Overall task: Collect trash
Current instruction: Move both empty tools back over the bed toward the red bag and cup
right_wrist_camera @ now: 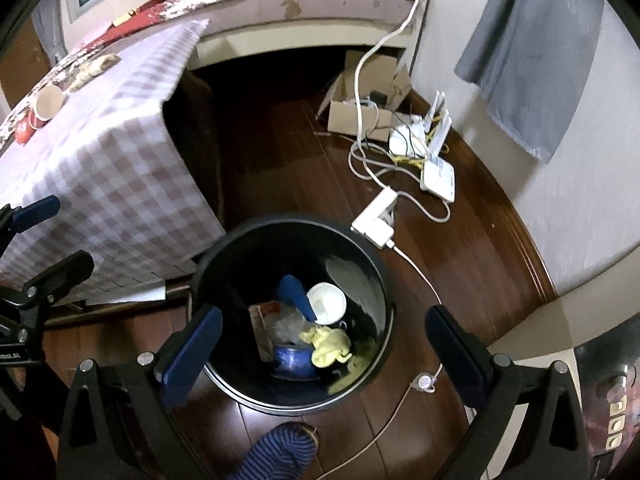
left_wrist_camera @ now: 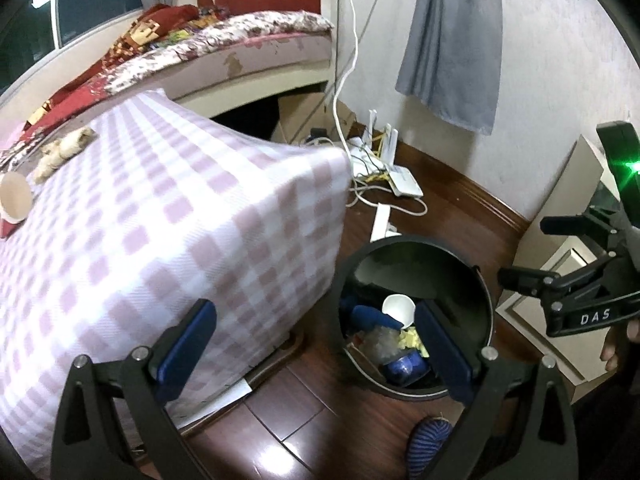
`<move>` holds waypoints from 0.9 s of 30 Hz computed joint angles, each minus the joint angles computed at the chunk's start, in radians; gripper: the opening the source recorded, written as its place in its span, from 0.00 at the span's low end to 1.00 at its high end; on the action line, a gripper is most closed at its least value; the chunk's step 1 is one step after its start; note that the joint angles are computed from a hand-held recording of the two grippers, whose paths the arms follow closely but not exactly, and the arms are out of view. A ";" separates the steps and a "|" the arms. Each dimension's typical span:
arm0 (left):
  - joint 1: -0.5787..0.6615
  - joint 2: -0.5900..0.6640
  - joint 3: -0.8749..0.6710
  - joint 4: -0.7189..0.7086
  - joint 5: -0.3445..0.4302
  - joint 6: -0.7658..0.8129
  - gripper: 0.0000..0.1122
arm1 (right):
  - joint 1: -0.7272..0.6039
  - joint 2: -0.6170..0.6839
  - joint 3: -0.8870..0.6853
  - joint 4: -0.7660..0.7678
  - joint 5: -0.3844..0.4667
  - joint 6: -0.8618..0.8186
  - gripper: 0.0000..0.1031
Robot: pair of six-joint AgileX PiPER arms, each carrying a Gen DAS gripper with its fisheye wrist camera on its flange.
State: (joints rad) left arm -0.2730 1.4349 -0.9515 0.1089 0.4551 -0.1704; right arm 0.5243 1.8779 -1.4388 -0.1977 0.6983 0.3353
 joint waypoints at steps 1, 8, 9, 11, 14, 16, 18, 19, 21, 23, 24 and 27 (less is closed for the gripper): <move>0.005 -0.015 0.004 0.002 0.003 -0.003 0.89 | 0.011 -0.004 -0.008 -0.009 0.002 0.008 0.99; 0.070 -0.081 0.018 -0.040 0.007 0.047 0.89 | 0.055 0.021 -0.106 -0.029 0.003 0.007 0.99; 0.079 -0.082 0.016 -0.046 0.006 0.055 0.89 | 0.063 0.027 -0.121 -0.033 0.003 0.009 0.99; 0.115 -0.096 0.016 -0.076 0.004 0.088 0.89 | 0.081 0.046 -0.168 -0.037 0.013 0.006 0.99; 0.157 -0.116 0.023 -0.095 0.002 0.110 0.89 | 0.111 0.076 -0.242 -0.040 0.025 -0.001 0.99; 0.198 -0.123 0.023 -0.132 0.001 0.156 0.89 | 0.129 0.096 -0.287 -0.041 0.034 -0.002 0.99; 0.242 -0.136 0.031 -0.161 -0.002 0.190 0.89 | 0.147 0.119 -0.335 -0.040 0.041 -0.008 0.99; 0.265 -0.139 0.033 -0.177 -0.002 0.213 0.89 | 0.159 0.139 -0.375 -0.034 0.052 -0.014 0.99; 0.310 -0.148 0.040 -0.200 -0.004 0.244 0.89 | 0.176 0.172 -0.438 -0.029 0.070 -0.021 0.99; 0.353 -0.153 0.046 -0.229 -0.006 0.277 0.89 | 0.192 0.212 -0.520 -0.010 0.098 -0.034 0.99; 0.384 -0.157 0.049 -0.252 -0.006 0.304 0.89 | 0.197 0.233 -0.564 0.005 0.115 -0.040 0.99; 0.476 -0.156 0.048 -0.309 -0.008 0.372 0.89 | 0.213 0.309 -0.719 0.055 0.165 -0.053 0.99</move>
